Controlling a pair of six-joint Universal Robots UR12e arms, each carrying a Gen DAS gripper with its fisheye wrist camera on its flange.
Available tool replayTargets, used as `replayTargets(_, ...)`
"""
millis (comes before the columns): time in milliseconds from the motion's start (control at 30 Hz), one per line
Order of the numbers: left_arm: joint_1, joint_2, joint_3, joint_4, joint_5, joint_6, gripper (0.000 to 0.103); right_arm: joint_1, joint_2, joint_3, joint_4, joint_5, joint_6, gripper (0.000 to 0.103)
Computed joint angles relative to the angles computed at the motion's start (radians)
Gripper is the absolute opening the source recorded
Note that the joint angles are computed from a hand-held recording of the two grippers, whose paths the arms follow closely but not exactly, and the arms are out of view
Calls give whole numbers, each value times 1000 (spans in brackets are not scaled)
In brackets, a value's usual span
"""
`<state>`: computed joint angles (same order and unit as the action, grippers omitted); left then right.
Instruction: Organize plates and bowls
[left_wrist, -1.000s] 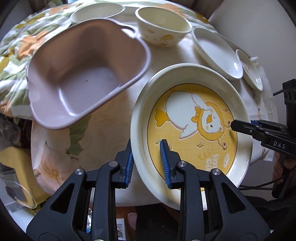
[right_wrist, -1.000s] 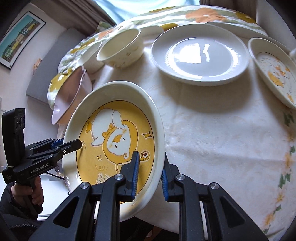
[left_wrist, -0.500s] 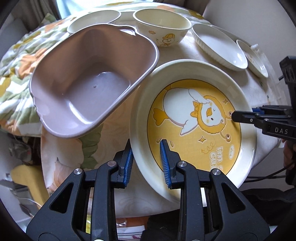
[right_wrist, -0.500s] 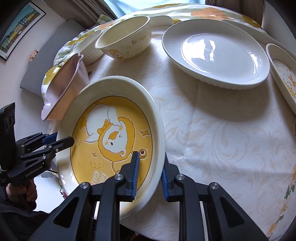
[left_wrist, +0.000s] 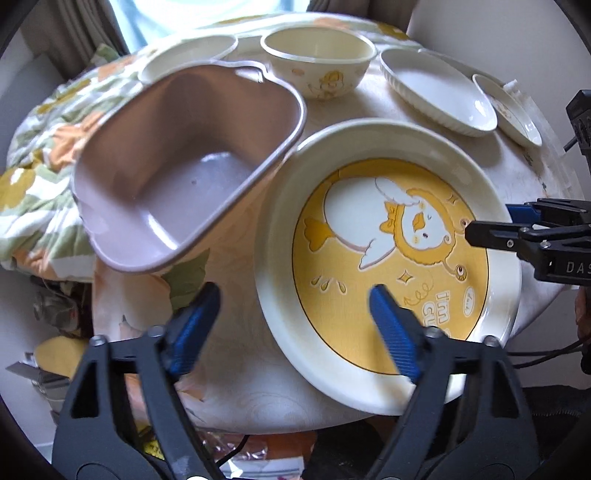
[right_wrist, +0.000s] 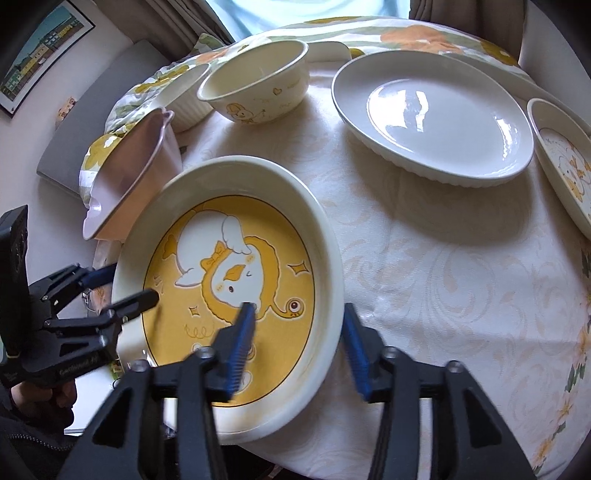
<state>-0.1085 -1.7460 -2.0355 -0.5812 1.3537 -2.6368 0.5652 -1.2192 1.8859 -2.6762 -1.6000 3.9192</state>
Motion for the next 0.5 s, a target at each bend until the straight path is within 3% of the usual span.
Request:
replayTargets(200,-5,12,-6,7,10,-14,86,2,-7,3,0,-8,0,48)
replayTargets(500,-24,98,-35,90,26,-86,86,23,-89,51,-76,-119,-34,48)
